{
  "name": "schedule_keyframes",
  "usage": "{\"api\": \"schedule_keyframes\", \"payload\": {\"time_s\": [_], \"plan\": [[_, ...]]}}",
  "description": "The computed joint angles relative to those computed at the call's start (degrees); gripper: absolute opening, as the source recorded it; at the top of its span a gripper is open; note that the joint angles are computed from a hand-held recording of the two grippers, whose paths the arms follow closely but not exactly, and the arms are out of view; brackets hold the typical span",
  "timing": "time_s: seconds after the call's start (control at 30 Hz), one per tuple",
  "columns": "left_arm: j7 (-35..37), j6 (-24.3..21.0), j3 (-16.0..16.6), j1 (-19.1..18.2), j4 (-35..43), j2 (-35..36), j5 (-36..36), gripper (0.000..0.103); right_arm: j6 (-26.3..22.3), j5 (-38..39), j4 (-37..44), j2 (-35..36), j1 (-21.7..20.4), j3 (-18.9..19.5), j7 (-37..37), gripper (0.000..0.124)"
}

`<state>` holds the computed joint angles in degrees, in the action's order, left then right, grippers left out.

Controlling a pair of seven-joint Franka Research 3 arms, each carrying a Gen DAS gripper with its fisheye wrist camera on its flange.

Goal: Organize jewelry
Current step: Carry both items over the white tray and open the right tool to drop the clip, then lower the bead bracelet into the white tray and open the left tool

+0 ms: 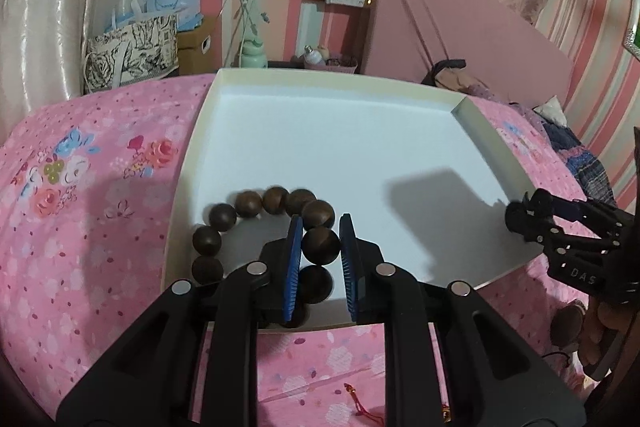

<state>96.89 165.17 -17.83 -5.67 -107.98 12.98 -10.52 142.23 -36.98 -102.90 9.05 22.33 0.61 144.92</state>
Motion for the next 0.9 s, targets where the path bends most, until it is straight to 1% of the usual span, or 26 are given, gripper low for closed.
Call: {"api": "schedule_keyframes", "payload": {"time_s": [0.13, 0.2, 0.27, 0.3, 0.33, 0.4, 0.5, 0.63, 0.7, 0.77, 0.83, 0.9], "plan": [[-0.93, -0.42, 0.46, -0.57, 0.19, 0.31, 1.48, 0.018, 0.02, 0.29, 0.1, 0.09, 0.02, 0.03, -0.27, 0.057], [-1.95, -0.11, 0.98, -1.17, 0.28, 0.34, 2.98, 0.018, 0.79, 0.22, -0.32, -0.19, -0.02, -0.05, 0.22, 0.059], [-2.82, 0.24, 1.24, -1.49, 0.11, 0.22, 4.08, 0.022, 2.68, 0.44, -1.34, -0.76, -0.33, -0.11, 0.84, 0.071], [-3.5, 0.47, 1.44, -1.66, 0.04, 0.25, 4.61, 0.029, 3.78, 0.26, -1.94, -1.12, -0.49, -0.18, 1.28, 0.071], [-3.52, 0.55, 1.28, -1.44, 0.06, 0.32, 4.57, 0.032, 4.85, 0.04, -2.53, -1.47, -0.64, -0.23, 1.94, 0.071], [-2.98, 0.32, 0.72, -0.92, 0.01, 0.38, 4.05, 0.032, 6.48, 0.19, -3.5, -1.99, -1.08, -0.23, 2.69, 0.071], [-3.64, 0.94, 0.97, -1.07, -0.17, 0.15, 4.81, 0.032, 8.68, -1.79, -4.94, -3.09, -1.46, -0.37, 5.62, 0.071], [-5.45, 1.83, 1.83, -1.63, -0.75, -0.46, 6.9, 0.032, 10.72, -5.83, -7.01, -5.4, -2.2, -0.06, 10.96, 0.071], [-6.72, 2.16, 2.32, -1.87, -1.0, -0.92, 8.01, 0.032, 11.18, -6.73, -7.7, -6.17, -2.89, 0.47, 12.0, 0.071], [-8.19, 3.09, 3.03, -2.22, -1.74, -1.62, 9.67, 0.032, 11.79, -7.27, -8.36, -6.79, -3.55, 0.94, 12.83, 0.071], [-11.72, 4.3, 4.86, -3.41, -2.47, -2.22, 13.55, 0.035, 12.68, -7.6, -8.93, -7.0, -4.22, 1.26, 13.8, 0.071], [-14.34, 3.97, 5.91, -4.01, -2.46, -2.55, 16.76, 0.035, 12.96, -7.66, -9.15, -6.94, -4.6, 1.58, 14.17, 0.071]]}}
